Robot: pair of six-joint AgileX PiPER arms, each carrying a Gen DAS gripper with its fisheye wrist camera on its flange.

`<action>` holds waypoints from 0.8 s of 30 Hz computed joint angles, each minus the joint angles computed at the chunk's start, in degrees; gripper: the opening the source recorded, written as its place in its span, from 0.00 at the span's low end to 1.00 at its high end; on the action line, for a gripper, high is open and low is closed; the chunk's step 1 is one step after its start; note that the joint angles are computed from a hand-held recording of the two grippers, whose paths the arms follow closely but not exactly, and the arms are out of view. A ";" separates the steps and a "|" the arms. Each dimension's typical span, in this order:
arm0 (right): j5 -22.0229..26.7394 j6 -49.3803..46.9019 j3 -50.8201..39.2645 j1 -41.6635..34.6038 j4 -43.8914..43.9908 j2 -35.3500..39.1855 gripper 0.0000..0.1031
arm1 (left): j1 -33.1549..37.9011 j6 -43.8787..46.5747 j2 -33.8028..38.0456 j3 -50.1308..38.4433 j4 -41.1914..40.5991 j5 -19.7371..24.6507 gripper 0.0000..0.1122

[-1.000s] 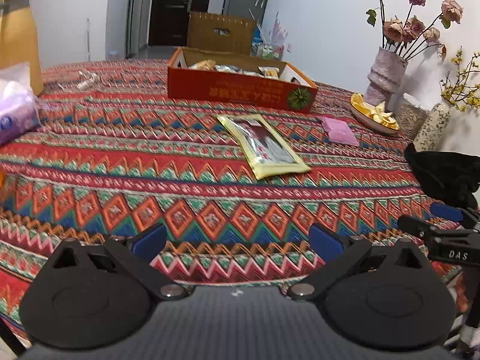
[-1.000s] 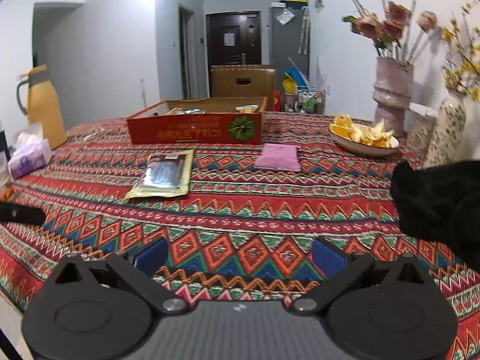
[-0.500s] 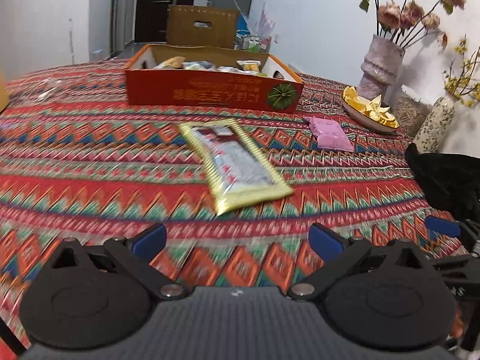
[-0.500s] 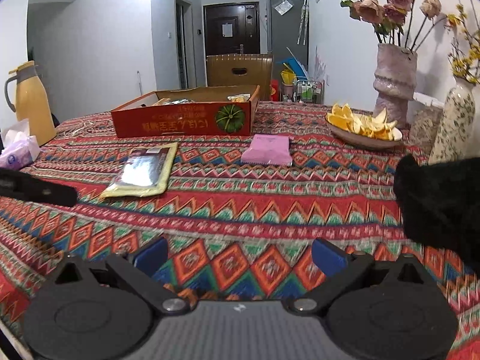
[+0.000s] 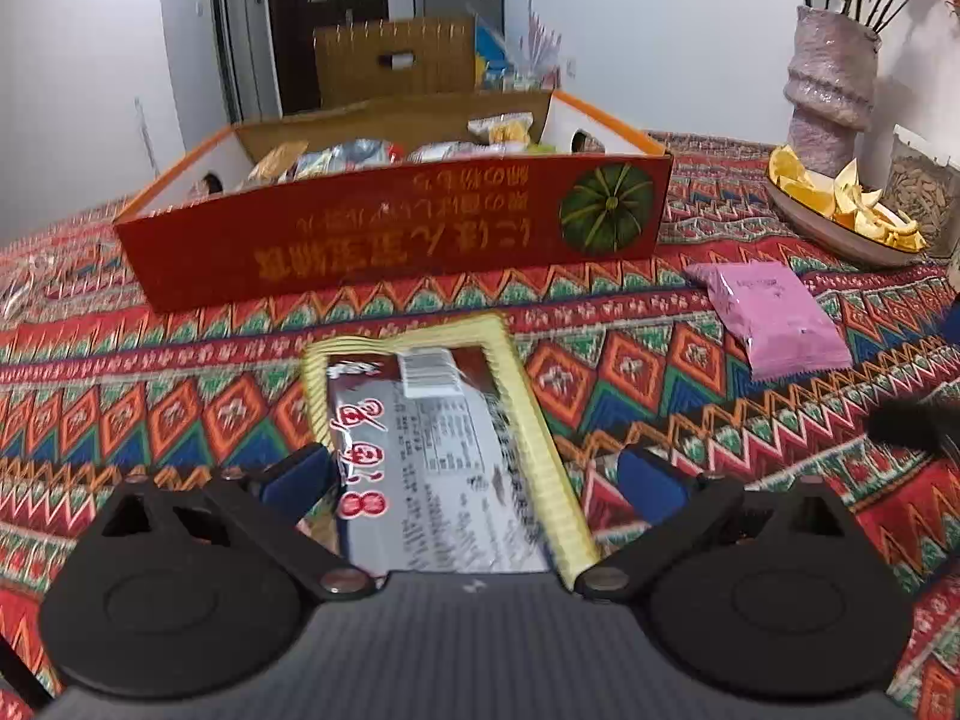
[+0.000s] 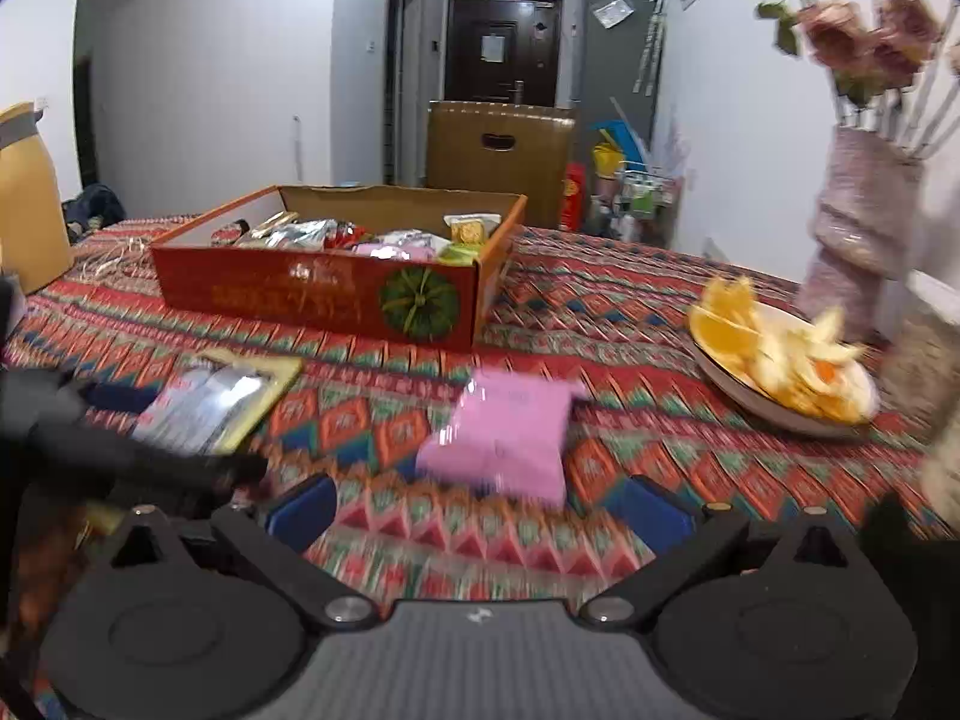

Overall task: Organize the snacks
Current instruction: 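Grasp the yellow-bordered white bar with the left tool while the right tool grasps a pink packet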

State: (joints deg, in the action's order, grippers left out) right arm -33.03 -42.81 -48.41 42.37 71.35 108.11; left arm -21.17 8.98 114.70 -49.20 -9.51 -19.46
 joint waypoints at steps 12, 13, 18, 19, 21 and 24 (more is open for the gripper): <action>5.83 9.19 -12.88 -9.50 -9.31 12.80 0.60 | 2.71 -7.90 -1.20 1.12 10.15 -2.55 0.45; 4.68 7.73 -12.98 -8.70 -8.28 13.21 0.59 | 3.44 -11.79 -1.56 1.28 14.66 -2.23 0.42; 4.33 10.98 -11.14 -7.53 -11.10 12.27 0.58 | 6.39 -28.89 -3.17 1.73 31.77 -1.59 0.39; 4.16 11.42 -10.75 -7.27 -11.31 12.05 0.58 | 7.01 -32.70 -3.62 1.90 35.51 -1.67 0.39; 3.58 12.93 -9.60 -6.69 -11.57 11.44 0.58 | 7.73 -35.65 -4.62 2.74 38.07 -2.16 0.39; 0.18 6.45 -8.20 -2.85 -2.44 9.86 0.58 | 8.44 -36.31 -7.78 5.90 38.95 -2.12 0.39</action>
State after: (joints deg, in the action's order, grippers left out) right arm -32.85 -36.35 -56.61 39.51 68.91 117.97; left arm -12.72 -27.33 106.92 -43.30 29.44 -21.58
